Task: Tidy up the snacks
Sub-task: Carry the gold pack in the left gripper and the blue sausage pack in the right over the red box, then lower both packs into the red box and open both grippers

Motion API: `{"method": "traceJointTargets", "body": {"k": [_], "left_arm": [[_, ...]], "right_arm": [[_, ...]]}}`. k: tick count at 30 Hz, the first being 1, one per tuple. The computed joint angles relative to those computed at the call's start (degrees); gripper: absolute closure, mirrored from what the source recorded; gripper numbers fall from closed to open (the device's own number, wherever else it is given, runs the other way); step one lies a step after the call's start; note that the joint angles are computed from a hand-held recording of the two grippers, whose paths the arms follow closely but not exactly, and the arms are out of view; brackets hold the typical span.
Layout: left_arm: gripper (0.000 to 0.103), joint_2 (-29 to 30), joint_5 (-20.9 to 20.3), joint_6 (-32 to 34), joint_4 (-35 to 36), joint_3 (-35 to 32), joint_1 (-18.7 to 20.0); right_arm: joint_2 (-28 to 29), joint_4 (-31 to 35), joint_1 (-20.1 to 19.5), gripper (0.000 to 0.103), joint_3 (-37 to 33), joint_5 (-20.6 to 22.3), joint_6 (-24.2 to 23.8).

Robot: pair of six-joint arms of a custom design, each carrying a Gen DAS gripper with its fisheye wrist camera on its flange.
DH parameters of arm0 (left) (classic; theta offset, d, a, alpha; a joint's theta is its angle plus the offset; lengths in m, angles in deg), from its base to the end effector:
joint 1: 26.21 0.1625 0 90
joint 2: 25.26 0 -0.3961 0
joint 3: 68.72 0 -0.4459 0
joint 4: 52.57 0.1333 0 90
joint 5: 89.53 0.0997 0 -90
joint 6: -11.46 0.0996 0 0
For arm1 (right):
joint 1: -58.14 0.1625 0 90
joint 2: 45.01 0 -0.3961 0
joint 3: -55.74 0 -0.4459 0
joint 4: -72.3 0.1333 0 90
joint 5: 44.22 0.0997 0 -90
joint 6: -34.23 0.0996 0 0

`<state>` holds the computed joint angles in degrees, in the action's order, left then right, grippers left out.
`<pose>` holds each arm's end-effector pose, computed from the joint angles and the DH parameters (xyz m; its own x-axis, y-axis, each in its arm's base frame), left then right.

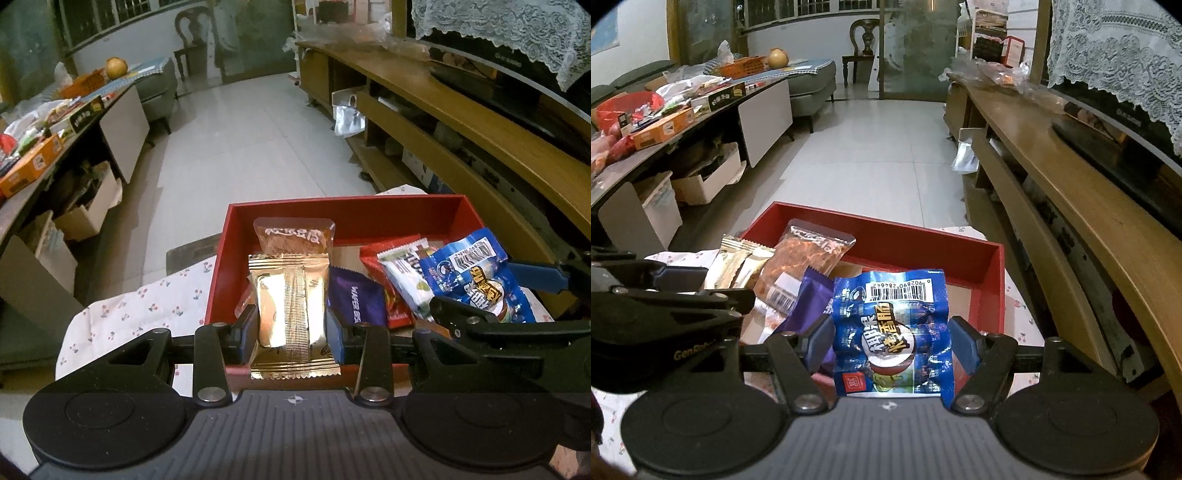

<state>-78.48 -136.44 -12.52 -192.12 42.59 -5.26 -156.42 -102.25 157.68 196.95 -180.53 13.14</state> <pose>-0.4516 -0.3885 0.0145 -0.5274 0.5126 -0.6776 0.7762 0.6150 -0.1389 0.1194 -0.3410 0.3514 -0.6925 0.2317 0.6832 -0.3696 0.6994 -0.6118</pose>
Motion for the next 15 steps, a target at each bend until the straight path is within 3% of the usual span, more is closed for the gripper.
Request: {"method": "traceJointTargets", "body": {"k": [15], "left_arm": [[0.057,4.54,1.01,0.59,0.10,-3.92,2.34]], "right_arm": [[4.46,-3.14,-4.69,0.014,-2.53,3.16,-2.69]]}}
